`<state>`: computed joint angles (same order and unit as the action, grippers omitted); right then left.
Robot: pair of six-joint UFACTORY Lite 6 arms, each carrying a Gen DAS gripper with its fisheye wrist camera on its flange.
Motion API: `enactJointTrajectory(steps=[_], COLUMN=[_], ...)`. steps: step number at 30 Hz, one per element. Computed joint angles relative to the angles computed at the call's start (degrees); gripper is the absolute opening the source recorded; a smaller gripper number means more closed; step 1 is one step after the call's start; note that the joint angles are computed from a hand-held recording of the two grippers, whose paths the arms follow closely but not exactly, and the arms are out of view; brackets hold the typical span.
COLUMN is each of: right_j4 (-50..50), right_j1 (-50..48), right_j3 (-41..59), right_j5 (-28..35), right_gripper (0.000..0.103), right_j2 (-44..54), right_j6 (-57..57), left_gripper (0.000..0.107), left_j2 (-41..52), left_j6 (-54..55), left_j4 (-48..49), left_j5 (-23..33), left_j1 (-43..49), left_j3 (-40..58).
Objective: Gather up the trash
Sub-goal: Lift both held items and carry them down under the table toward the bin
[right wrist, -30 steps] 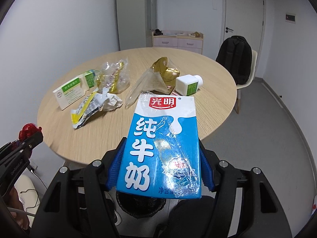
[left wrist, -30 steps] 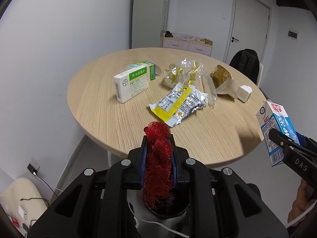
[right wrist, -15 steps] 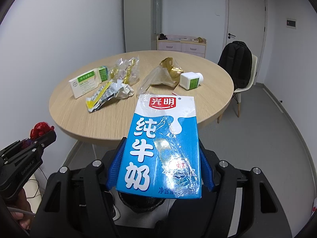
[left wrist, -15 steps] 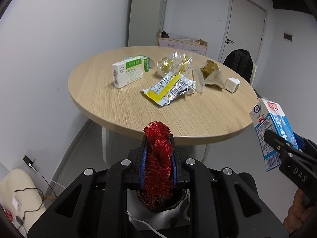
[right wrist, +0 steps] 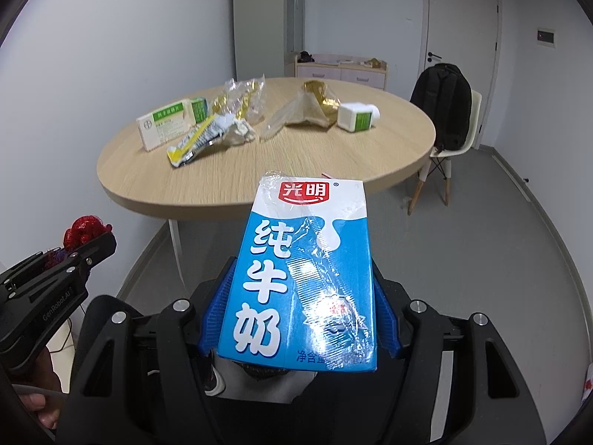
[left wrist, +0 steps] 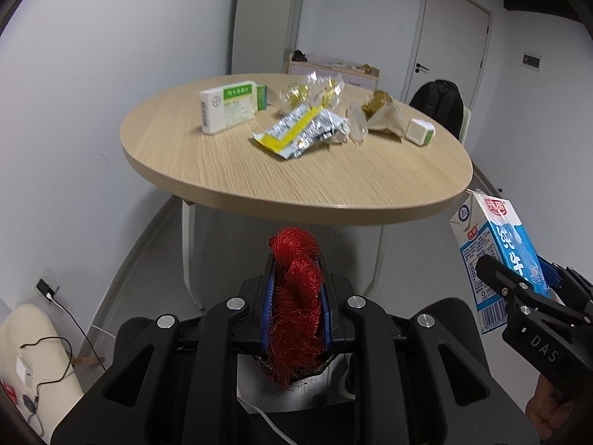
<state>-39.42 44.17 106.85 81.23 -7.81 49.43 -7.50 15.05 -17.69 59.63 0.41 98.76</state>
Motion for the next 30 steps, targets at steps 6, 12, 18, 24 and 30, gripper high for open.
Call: enactJointTrajectory(steps=[6, 12, 18, 24, 30], right_j4=[-0.8, 0.9, 3.5, 6.5, 9.0], right_j1=[-0.1, -1.9, -5.6, -9.9, -13.9], right_j3=[-8.1, -13.8, -19.4, -25.2, -27.6], right_j5=[-1.6, -5.1, -10.4, -17.5, -24.1], right_gripper=[0.062, 0.062, 0.062, 0.062, 0.062], right_j2=[-2.8, -4.2, -5.3, -4.4, -1.1], right_j6=[2.1, 2.6, 2.2, 1.6, -0.3], left_gripper=[0.019, 0.019, 0.019, 0.019, 0.018], left_j2=[-2.9, -3.7, -3.7, -1.7, 1.9], left_j6=[0.7, 2.8, 6.3, 8.6, 9.4], left_j4=[0.2, -1.8, -5.0, -6.3, -6.7], left_j5=[-3.5, -6.2, -9.5, -13.5, -17.0], left_j1=[-0.9, -0.6, -0.2, 0.4, 0.1], left_j3=[-7.7, -13.1, -18.7, -23.0, -24.3])
